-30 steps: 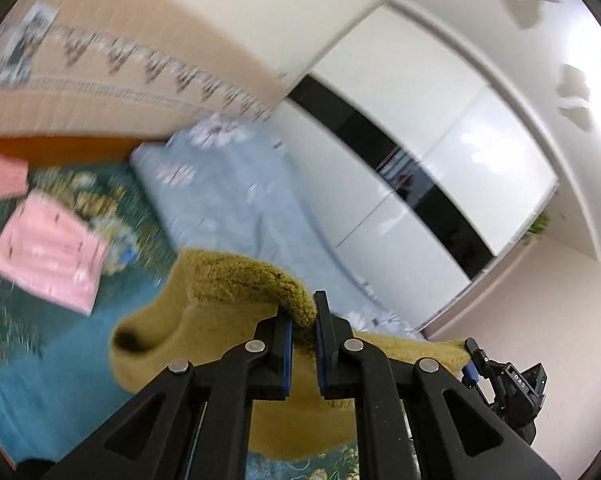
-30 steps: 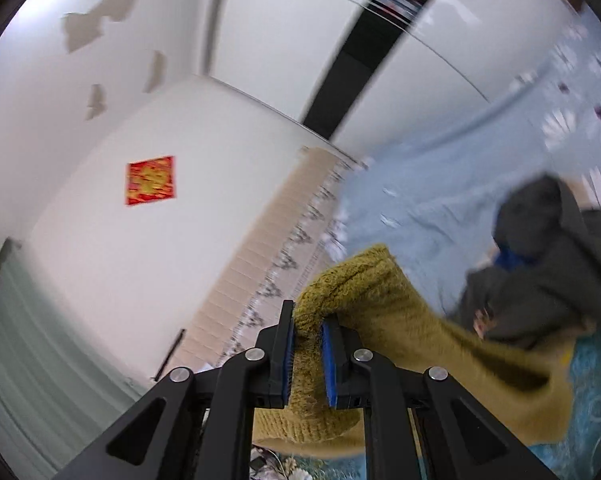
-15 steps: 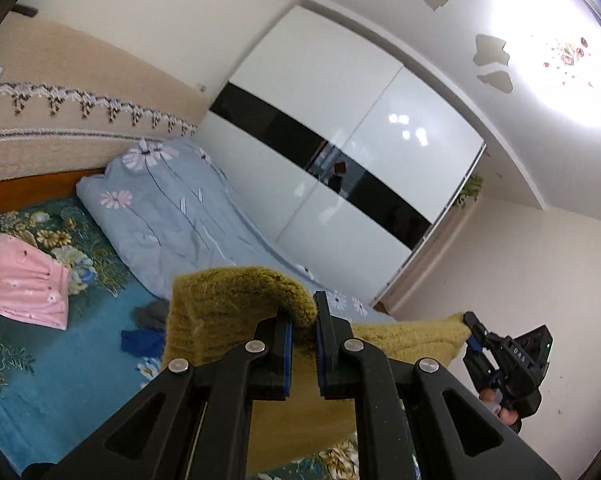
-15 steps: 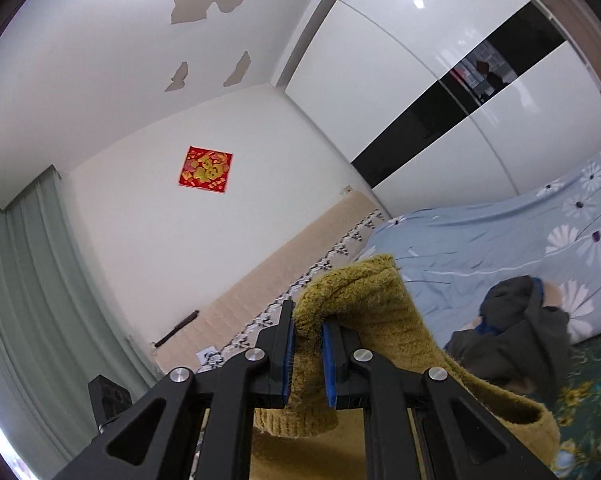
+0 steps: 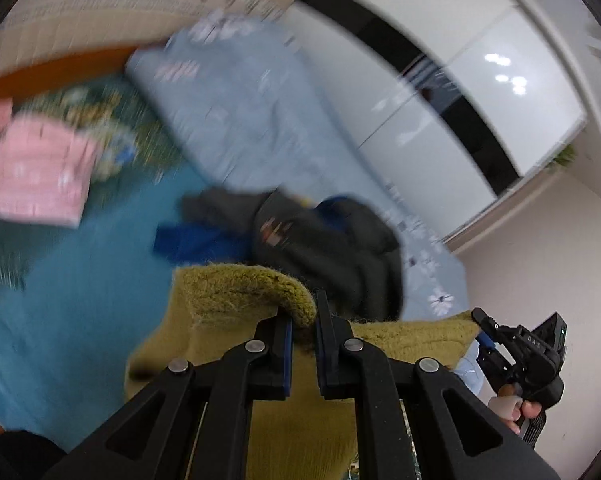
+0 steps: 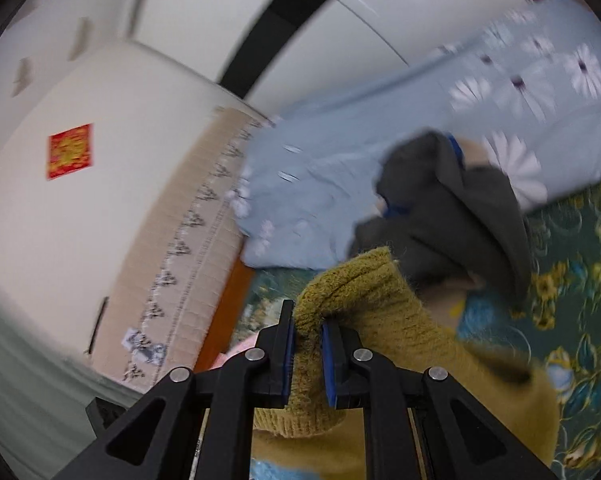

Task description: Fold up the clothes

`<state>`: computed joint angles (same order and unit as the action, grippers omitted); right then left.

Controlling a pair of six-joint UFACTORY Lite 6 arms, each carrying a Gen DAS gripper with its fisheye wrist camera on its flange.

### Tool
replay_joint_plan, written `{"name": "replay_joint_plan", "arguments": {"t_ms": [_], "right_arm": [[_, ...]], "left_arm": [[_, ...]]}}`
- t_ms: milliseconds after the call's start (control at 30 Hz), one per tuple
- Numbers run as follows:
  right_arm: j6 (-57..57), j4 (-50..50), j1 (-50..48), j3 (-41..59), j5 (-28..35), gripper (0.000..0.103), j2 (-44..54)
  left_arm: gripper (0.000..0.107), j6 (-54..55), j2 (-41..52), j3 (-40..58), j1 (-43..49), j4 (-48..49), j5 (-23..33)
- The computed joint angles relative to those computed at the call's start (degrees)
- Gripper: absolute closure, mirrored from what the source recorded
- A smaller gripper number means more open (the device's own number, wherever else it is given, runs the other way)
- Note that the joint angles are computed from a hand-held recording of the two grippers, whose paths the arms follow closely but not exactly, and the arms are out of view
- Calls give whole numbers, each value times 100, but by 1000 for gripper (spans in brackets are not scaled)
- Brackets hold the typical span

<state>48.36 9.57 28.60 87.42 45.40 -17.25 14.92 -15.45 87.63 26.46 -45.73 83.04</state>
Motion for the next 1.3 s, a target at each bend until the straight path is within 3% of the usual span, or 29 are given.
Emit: {"name": "replay_joint_plan", "arguments": {"t_ms": [100,233,333,600,733,867,1033,1300], "right_arm": [[-799,940,-508,-585,-376,90,313],[-1867,1957,-959,-775,-779,90,901],[-2169,2128,-1072,-246,-765,90,1532],[-2198,2150,-1203,2104,-569,90,3284],[-2155,1888,-1184,2552,-553,90,3535],[-2463,2112,-1207,1453,-782,90,3071],[-3301,3029,-1261,-858,-1253,90,1974],[-2521,2207,-848,-3549,-1618,90,250]], "left_arm": [[98,-93,115,-693,-474,307,-730],[98,-331,565,-761,-800,485,-1286],[98,-597,1042,-352,-1030,665,-1531],[98,-1216,2570,1914,-1319,930,-1875],[98,-932,2571,1844,-1353,705,-2096],[98,-410,2032,420,-1293,540,-2397],[98,313,1180,-1670,-988,275,-2628],[98,658,-534,-4139,-1095,875,-2717]]}}
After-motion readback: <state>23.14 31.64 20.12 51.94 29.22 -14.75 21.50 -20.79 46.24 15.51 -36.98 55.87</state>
